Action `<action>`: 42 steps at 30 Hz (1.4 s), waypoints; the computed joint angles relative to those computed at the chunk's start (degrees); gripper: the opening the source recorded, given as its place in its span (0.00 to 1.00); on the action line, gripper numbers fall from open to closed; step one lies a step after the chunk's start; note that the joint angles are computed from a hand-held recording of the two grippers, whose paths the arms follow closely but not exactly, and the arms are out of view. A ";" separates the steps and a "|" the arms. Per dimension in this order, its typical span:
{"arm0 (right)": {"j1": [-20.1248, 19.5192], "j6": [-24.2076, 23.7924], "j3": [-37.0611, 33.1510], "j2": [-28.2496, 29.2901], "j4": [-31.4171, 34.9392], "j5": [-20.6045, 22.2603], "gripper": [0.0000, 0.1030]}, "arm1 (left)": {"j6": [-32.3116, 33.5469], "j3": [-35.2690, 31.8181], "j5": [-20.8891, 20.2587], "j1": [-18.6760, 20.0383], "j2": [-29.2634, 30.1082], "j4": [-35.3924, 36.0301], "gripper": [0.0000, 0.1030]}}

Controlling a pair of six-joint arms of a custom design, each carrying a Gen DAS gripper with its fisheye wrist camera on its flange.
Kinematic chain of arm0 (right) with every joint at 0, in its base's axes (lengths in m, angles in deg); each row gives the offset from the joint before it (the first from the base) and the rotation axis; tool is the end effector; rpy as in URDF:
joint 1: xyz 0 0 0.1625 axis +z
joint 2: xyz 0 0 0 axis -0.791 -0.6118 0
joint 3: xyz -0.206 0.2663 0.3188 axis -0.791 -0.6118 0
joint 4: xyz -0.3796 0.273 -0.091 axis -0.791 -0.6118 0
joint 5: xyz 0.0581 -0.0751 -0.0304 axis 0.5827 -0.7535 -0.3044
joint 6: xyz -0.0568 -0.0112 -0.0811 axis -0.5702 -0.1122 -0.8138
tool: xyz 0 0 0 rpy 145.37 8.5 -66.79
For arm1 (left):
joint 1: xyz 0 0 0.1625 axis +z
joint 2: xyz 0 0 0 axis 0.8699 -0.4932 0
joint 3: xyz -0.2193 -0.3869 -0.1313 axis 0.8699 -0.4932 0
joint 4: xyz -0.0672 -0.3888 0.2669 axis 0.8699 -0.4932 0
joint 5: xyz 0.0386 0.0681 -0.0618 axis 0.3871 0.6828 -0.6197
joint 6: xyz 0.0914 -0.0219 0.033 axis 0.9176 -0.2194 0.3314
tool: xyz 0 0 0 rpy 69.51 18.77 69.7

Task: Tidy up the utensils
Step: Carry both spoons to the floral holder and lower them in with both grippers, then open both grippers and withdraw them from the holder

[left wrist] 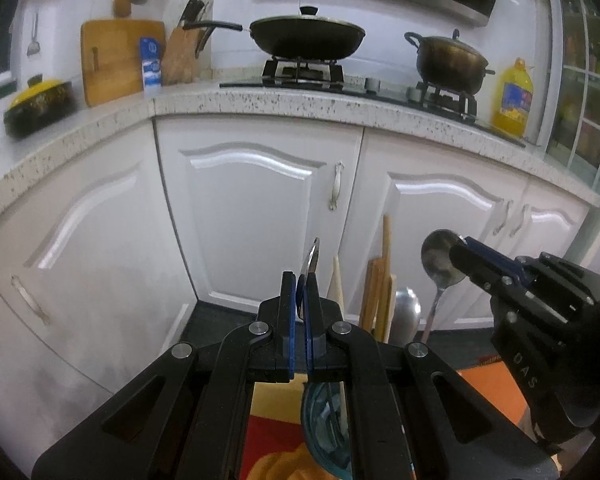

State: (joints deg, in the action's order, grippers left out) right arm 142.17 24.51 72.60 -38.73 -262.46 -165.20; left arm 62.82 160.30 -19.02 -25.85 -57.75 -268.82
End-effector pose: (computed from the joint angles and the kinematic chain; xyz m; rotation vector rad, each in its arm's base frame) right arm 0.1040 -0.5123 0.3495 0.7023 -2.0571 1.1581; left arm -0.4167 -0.5365 0.0266 0.8259 2.3465 -1.0008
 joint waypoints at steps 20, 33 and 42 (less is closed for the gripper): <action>-3.63 9.06 1.05 -8.15 24.52 3.55 0.05 | -8.38 3.76 -3.57 0.15 -1.90 3.89 0.03; -3.12 9.15 3.30 -10.86 23.14 2.81 0.23 | -10.12 6.45 -4.44 -0.63 -4.07 3.11 0.40; -2.61 10.67 5.89 -12.85 21.13 2.33 0.33 | -11.20 9.41 0.47 -3.45 -5.43 3.63 0.41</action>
